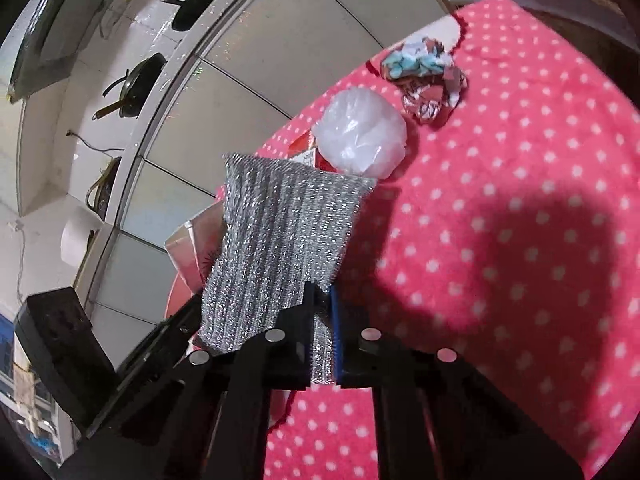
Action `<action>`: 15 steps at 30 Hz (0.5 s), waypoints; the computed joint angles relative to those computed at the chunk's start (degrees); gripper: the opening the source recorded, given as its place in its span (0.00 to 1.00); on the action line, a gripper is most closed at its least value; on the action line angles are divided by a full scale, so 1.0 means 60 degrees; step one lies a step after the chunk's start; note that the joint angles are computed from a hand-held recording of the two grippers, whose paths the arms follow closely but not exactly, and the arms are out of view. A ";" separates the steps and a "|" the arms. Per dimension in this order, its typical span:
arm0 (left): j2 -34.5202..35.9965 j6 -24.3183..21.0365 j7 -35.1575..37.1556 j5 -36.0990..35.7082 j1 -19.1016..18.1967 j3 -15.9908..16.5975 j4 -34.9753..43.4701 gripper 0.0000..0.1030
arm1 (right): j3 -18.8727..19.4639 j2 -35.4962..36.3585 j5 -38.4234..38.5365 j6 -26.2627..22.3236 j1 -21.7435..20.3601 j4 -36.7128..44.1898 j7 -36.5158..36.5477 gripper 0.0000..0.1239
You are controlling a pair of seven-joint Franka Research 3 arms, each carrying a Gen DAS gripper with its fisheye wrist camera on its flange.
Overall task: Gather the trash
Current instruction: 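Grasp the pink-printed white carton with the left tool while the right tool grasps the silver scouring pad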
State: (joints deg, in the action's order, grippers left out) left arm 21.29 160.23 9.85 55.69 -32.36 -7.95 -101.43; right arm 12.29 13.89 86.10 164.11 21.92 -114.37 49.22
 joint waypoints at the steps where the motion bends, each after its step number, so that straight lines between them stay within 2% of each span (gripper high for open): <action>1: -0.0055 -0.0060 -0.0085 0.0061 -0.0039 0.0034 -0.0029 0.05 | 0.0010 -0.0131 0.0037 0.0160 0.0028 -0.0115 -0.0153 0.06; 7: -0.0667 -0.0351 -0.1216 0.0767 -0.0024 0.0069 -0.0567 0.06 | -0.0035 -0.0736 0.0093 0.0844 0.0244 -0.0552 -0.0590 0.05; 15: -0.1362 -0.0734 -0.2211 0.1495 0.0340 -0.0366 -0.1213 0.06 | -0.0109 -0.1305 0.0509 0.1496 0.0612 -0.0932 -0.1384 0.05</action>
State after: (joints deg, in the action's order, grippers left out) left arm 13.12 155.83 -3.41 64.66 -30.32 -10.15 -108.70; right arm 11.64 6.06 89.15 173.08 25.59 -119.96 40.91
